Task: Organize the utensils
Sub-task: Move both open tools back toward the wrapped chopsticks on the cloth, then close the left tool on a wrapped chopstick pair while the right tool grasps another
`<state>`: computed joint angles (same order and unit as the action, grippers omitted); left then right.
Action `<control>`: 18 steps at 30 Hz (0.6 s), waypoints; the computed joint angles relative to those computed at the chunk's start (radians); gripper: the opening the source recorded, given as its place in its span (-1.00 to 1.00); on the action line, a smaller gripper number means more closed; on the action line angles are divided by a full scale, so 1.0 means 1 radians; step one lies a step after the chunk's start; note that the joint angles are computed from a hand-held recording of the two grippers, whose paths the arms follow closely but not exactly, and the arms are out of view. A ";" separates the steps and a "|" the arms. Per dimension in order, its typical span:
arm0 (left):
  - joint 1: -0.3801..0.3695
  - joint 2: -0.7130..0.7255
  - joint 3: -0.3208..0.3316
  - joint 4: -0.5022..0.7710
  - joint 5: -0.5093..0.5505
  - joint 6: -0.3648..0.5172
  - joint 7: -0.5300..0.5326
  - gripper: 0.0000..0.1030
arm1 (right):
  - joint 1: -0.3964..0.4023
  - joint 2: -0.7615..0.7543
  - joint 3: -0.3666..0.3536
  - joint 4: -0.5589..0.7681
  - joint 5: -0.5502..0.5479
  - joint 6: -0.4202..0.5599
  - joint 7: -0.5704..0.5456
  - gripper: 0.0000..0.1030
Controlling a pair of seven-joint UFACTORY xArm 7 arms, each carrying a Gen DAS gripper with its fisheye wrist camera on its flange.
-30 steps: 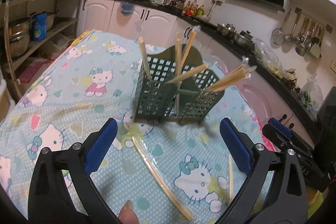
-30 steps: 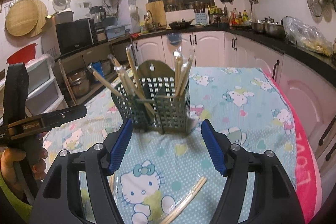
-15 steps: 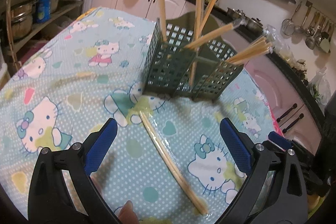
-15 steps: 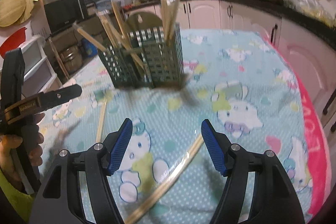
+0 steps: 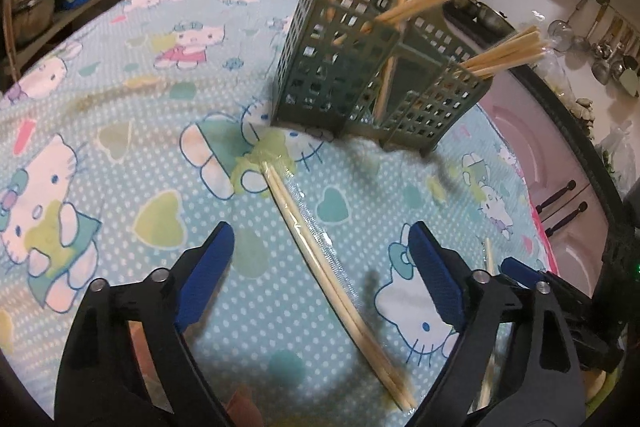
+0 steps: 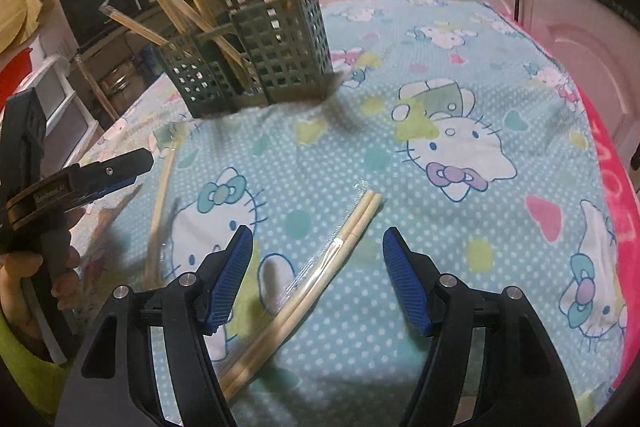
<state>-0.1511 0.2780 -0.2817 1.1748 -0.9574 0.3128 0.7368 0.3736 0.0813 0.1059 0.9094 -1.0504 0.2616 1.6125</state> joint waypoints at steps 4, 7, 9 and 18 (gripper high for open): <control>0.005 0.030 0.008 0.025 0.013 0.026 -0.039 0.40 | -0.008 0.032 -0.004 0.020 0.102 0.001 -0.088 0.12; 0.004 0.054 0.014 0.050 0.047 0.028 -0.074 0.34 | 0.002 0.056 -0.017 0.045 0.146 0.033 -0.118 -0.10; 0.002 0.075 0.016 0.075 0.081 0.029 -0.110 0.33 | 0.010 0.068 -0.028 0.061 0.160 0.047 -0.124 -0.16; -0.053 0.146 0.059 0.146 0.362 -0.027 -0.340 0.08 | 0.031 0.101 -0.060 0.107 0.193 0.048 -0.171 -0.70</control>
